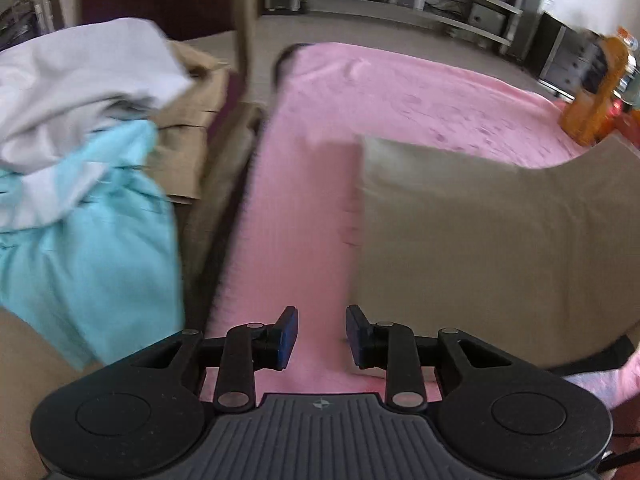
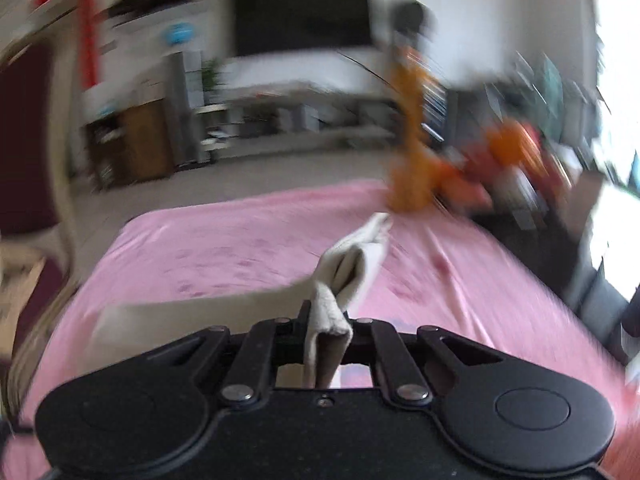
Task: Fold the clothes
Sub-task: 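Fold the lifted edge over the sweatshirt with the right tool, then open the right tool and withdraw both tools from the sweatshirt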
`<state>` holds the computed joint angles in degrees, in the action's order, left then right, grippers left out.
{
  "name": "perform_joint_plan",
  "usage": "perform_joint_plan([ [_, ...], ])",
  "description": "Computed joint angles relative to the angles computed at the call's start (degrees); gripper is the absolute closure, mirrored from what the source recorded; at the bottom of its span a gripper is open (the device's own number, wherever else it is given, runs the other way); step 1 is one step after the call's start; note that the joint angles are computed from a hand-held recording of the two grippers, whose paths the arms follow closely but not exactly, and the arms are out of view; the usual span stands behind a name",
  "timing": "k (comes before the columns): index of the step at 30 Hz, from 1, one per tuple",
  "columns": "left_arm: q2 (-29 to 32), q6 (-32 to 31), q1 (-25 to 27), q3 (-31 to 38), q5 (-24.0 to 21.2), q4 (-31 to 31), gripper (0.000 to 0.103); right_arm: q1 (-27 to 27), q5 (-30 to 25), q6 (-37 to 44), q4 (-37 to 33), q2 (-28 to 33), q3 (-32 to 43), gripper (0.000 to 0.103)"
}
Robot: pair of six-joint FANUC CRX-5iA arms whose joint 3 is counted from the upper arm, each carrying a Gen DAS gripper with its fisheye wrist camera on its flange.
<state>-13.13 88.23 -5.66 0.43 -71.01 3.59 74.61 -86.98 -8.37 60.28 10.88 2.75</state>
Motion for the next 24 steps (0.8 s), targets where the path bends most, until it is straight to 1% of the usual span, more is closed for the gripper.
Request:
perform_joint_plan([
  [2,0.2,0.0,1.9,0.0,-0.8,0.4,0.075,0.3,2.7,7.5,2.0,3.7,3.9,0.095],
  [5,-0.7,1.9,3.6,-1.8,-0.3,1.5,0.075,0.7,9.2,19.8,2.3,8.7,9.1,0.095],
  [7,-1.4,4.1,4.1,-2.7,0.1,1.0,0.075,0.6,13.9,27.6,0.0,11.3,11.5,0.095],
  [9,-2.0,7.4,3.6,-2.6,0.8,-1.5,0.075,0.4,15.6,34.5,-4.8,13.7,14.3,0.095],
  [11,-2.4,7.6,4.5,-3.2,1.7,-1.1,0.075,0.1,16.6,40.8,-9.6,16.0,17.3,0.095],
  [13,-2.5,6.8,5.7,-3.9,2.1,0.9,0.074,-0.5,17.6,40.8,-11.8,15.8,16.5,0.095],
  [16,-2.6,6.7,6.3,-4.2,2.8,2.2,0.074,-1.0,19.0,37.7,-11.5,14.5,15.6,0.095],
  [19,-2.7,6.8,6.5,-4.5,3.4,3.0,0.074,-0.5,20.6,32.6,-6.1,13.3,13.2,0.096],
  [22,-2.8,6.9,6.9,-4.8,3.3,3.3,0.074,-0.8,22.0,30.5,-3.9,13.0,13.1,0.096],
  [24,-2.9,7.2,7.1,-4.9,3.4,3.5,0.074,-0.9,22.7,30.5,-3.5,13.1,13.4,0.096],
])
